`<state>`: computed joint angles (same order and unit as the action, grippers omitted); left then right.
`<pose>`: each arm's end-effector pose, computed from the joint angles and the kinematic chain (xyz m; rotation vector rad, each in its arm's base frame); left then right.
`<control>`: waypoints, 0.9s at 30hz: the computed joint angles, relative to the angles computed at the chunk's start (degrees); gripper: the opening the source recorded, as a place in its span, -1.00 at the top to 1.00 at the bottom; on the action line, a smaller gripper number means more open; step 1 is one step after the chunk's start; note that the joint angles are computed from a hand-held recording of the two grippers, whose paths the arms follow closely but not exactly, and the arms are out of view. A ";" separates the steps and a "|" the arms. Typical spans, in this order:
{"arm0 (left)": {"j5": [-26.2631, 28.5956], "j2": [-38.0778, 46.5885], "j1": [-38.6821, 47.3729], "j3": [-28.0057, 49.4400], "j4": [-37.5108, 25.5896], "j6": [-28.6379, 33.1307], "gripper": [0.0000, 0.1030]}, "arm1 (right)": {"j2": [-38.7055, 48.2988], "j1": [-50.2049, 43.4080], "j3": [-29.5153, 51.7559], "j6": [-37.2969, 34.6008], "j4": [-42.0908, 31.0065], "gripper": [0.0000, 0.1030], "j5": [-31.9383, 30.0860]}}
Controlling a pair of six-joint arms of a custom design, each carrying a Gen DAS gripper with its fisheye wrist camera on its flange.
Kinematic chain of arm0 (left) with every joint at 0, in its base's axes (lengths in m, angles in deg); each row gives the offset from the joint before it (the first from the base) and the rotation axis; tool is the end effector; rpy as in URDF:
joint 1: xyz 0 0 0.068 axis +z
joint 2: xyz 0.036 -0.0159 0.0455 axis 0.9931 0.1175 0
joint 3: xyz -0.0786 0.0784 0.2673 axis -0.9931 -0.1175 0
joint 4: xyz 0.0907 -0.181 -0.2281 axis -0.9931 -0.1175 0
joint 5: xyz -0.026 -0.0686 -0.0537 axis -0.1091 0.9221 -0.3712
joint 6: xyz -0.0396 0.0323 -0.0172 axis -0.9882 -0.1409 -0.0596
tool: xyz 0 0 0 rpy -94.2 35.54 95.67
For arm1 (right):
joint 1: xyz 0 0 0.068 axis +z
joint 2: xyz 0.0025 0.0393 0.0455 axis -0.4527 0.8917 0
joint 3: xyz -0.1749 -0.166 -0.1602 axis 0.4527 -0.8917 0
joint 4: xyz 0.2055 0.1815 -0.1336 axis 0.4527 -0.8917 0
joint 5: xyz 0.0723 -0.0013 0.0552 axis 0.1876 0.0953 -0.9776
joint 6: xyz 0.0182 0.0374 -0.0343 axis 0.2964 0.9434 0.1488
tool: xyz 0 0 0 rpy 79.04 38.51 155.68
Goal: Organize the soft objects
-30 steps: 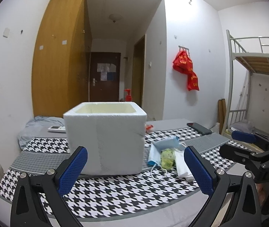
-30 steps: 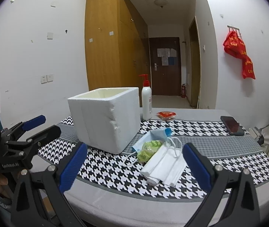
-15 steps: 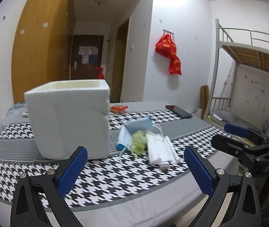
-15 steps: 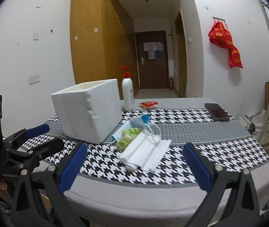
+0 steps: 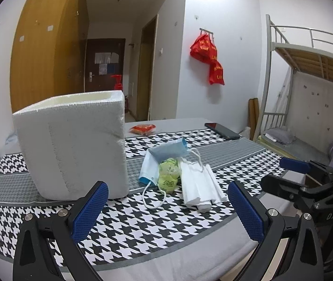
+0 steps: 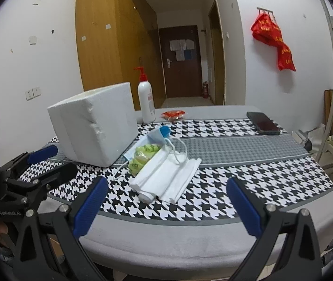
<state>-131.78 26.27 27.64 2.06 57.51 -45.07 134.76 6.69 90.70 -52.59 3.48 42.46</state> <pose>0.1460 -0.1685 0.0490 -0.0056 1.9854 -0.1058 0.2184 0.1469 0.0577 -0.5099 2.0392 0.4784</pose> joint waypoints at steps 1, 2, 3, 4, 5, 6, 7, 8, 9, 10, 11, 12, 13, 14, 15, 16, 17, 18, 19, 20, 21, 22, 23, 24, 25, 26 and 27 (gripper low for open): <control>0.93 0.62 0.95 0.01 0.86 0.22 -0.98 | 1.08 0.08 1.14 0.31 -0.86 -0.99 -0.13; 1.48 0.93 1.54 0.13 1.06 0.23 -0.98 | 1.87 0.07 1.77 0.30 -1.11 -0.99 -0.44; 2.51 1.02 2.44 0.23 1.03 0.57 -0.98 | 2.64 0.03 2.52 0.28 -1.56 -0.99 -0.80; 3.11 1.32 2.96 0.24 1.50 1.06 -0.98 | 3.59 0.00 3.61 0.39 -2.50 -0.99 -1.12; 3.37 1.61 3.43 0.23 1.93 1.37 -0.98 | 4.17 -0.02 4.12 0.41 -2.68 -0.99 -1.30; 3.96 1.93 4.10 0.39 2.12 1.65 -0.98 | 4.71 -0.09 4.67 0.38 -2.93 -0.99 -1.46; 4.80 2.44 4.79 0.63 2.60 2.04 -0.98 | 5.22 -0.18 5.24 0.31 -3.36 -0.99 -1.42; 5.51 3.02 5.32 0.82 3.02 2.08 -0.98 | 5.92 -0.34 5.83 0.29 -3.60 -0.99 -1.36; 6.24 3.64 5.78 1.03 3.42 2.19 -0.98 | 6.24 -0.46 6.24 0.36 -3.95 -0.99 -1.43; 7.18 4.25 6.25 1.39 3.53 2.50 -0.98 | 6.88 -0.67 6.99 0.43 -4.74 -0.99 -1.68; 7.55 4.78 6.49 1.56 3.70 2.55 -0.98 | 7.30 -0.75 7.43 0.38 -5.10 -0.99 -1.86; 7.99 5.19 6.93 1.72 3.77 2.64 -0.98 | 7.92 -0.81 8.03 0.36 -5.54 -0.99 -1.99; 8.83 5.64 7.74 1.81 4.07 2.88 -0.98 | 8.51 -0.91 8.83 0.45 -6.29 -0.99 -2.29; 9.51 6.07 8.44 1.68 4.70 2.98 -0.98 | 9.06 -1.21 9.38 0.57 -6.64 -0.98 -3.11; 10.38 6.61 9.28 1.75 5.10 2.84 -0.98 | 9.55 -1.51 9.98 0.70 -7.08 -0.98 -4.01; 11.07 6.90 9.76 1.86 5.07 2.69 -0.98 | 9.84 -1.61 10.53 0.79 -7.69 -0.98 -4.39; 11.75 7.21 10.30 2.07 5.05 2.68 -0.98 | 10.32 -1.68 11.22 0.77 -8.33 -0.98 -4.46; 12.35 7.47 10.75 2.31 4.86 2.69 -0.98 | 10.73 -1.66 11.75 0.72 -8.70 -0.98 -4.35; 13.10 7.70 11.09 2.57 4.59 2.88 -0.98 | 11.37 -1.71 12.75 0.68 -9.60 -0.98 -4.31; 13.51 7.83 11.23 2.82 4.34 3.09 -0.98 | 11.77 -1.73 13.33 0.70 -10.05 -0.98 -4.36; 14.04 8.04 11.59 3.11 4.22 3.51 -0.98 | 12.18 -1.79 13.86 0.68 -10.43 -0.98 -4.52; 14.51 8.28 11.91 3.49 4.10 3.90 -0.98 | 12.72 -1.84 14.56 0.66 -10.94 -0.98 -4.83; 14.83 8.65 12.19 3.71 4.25 4.08 -0.98 | 13.30 -1.93 15.33 0.61 -11.55 -0.95 -5.35; 15.44 8.83 12.68 3.79 4.38 4.26 -0.98 | 13.72 -1.94 15.99 0.63 -12.26 -0.84 -5.60; 15.96 9.08 13.11 3.88 4.52 4.27 -0.98 | 14.17 -1.95 16.79 0.50 -13.21 -0.71 -5.97; 16.41 9.22 13.50 3.94 4.67 4.25 -0.98 | 14.70 -1.91 17.67 0.33 -14.15 -0.66 -6.35; 16.82 9.36 13.84 3.90 4.88 4.23 -0.98 | 15.15 -1.84 18.47 0.26 -15.05 -0.60 -6.37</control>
<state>-114.96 35.63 41.48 5.96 62.39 -40.83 149.91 4.85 109.17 -52.33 -11.57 36.10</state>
